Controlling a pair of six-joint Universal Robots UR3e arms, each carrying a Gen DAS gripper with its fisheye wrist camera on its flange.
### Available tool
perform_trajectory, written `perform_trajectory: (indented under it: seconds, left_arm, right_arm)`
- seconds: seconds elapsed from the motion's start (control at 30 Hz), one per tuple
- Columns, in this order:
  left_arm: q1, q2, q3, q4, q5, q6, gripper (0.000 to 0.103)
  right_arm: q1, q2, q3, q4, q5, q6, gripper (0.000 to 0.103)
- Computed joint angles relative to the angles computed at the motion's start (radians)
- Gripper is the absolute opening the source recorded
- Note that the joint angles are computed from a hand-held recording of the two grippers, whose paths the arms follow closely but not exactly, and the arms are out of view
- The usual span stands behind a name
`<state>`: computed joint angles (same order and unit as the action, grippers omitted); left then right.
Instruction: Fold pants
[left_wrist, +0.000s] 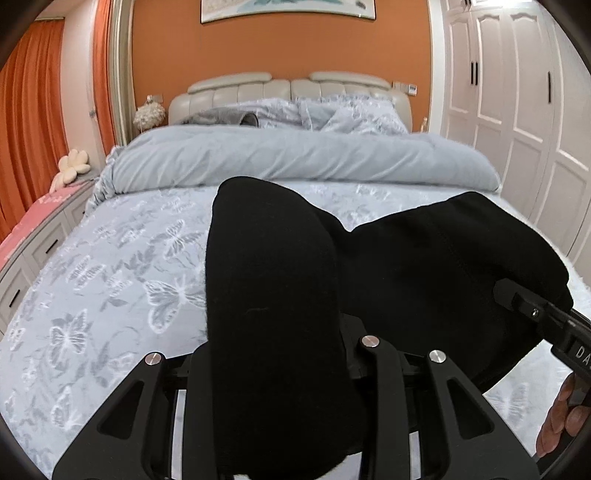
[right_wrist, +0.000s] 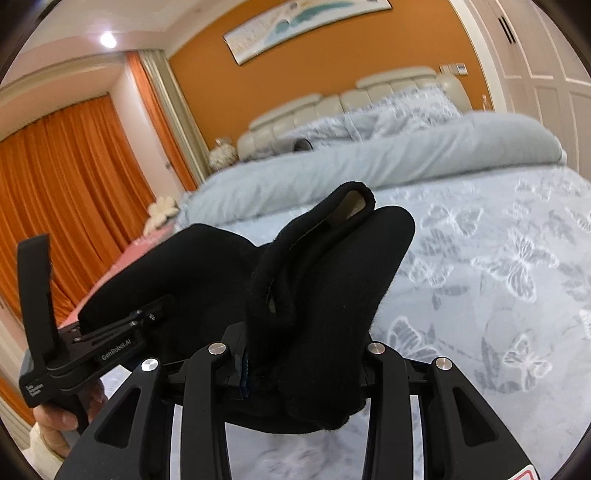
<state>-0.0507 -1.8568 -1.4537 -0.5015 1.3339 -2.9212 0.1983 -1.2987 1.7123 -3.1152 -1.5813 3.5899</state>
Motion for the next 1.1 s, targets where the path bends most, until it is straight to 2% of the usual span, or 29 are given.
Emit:
perform_trajectory:
  seconds: [0.1, 0.17, 0.2, 0.23, 0.27, 0.3, 0.37, 0.4, 0.5, 0.57, 0.63, 0.73, 0.87, 1.0, 1.1]
  left_arm:
    - [-0.029, -0.127, 0.037, 0.040, 0.039, -0.001, 0.031]
    - [-0.034, -0.214, 0.067, 0.022, 0.048, -0.001, 0.033]
    - [-0.034, -0.247, 0.077, 0.016, 0.068, -0.003, 0.039]
    - [-0.037, -0.276, 0.060, 0.050, 0.105, -0.018, 0.057]
    - [-0.022, -0.278, 0.002, 0.132, 0.107, -0.040, 0.068]
    - [-0.013, -0.267, -0.048, 0.204, 0.123, -0.061, 0.090]
    - [0.012, -0.209, -0.141, 0.286, 0.143, -0.056, 0.092]
    - [0.024, -0.157, -0.182, 0.288, 0.156, -0.030, 0.091]
    - [0.060, 0.021, -0.326, 0.306, 0.179, 0.054, 0.091]
    - [0.109, 0.183, -0.433, 0.237, 0.151, 0.106, 0.092]
    - [0.149, 0.318, -0.512, 0.153, 0.127, 0.124, 0.096]
    - [0.227, 0.525, -0.635, 0.004, 0.045, 0.183, 0.096]
    - [0.333, 0.745, -0.786, -0.138, -0.053, 0.264, 0.097]
    - [0.395, 0.870, -0.913, -0.151, -0.086, 0.333, 0.097]
    - [0.415, 0.863, -0.958, -0.123, -0.085, 0.335, 0.097]
  right_arm:
    - [-0.046, 0.110, -0.003, -0.030, 0.057, 0.018, 0.034]
    - [-0.084, 0.174, -0.011, 0.011, 0.115, 0.034, 0.038]
    - [-0.101, 0.192, -0.005, 0.039, 0.126, 0.042, 0.047]
    - [-0.124, 0.196, 0.033, 0.020, 0.156, 0.056, 0.055]
    - [-0.153, 0.190, 0.087, -0.042, 0.211, 0.074, 0.055]
    - [-0.185, 0.168, 0.145, -0.083, 0.260, 0.104, 0.058]
    - [-0.217, 0.056, 0.208, 0.003, 0.270, 0.123, 0.059]
    - [-0.210, -0.008, 0.237, 0.031, 0.233, 0.125, 0.061]
    - [-0.119, -0.226, 0.303, 0.165, 0.003, 0.118, 0.063]
    - [-0.007, -0.355, 0.330, 0.268, -0.170, 0.122, 0.064]
    - [0.144, -0.427, 0.369, 0.321, -0.369, 0.194, 0.077]
    - [0.326, -0.455, 0.447, 0.326, -0.567, 0.343, 0.080]
    - [0.431, -0.431, 0.459, 0.399, -0.642, 0.452, 0.080]
    - [0.484, -0.402, 0.471, 0.403, -0.677, 0.501, 0.081]
    - [0.469, -0.390, 0.481, 0.387, -0.649, 0.496, 0.081]
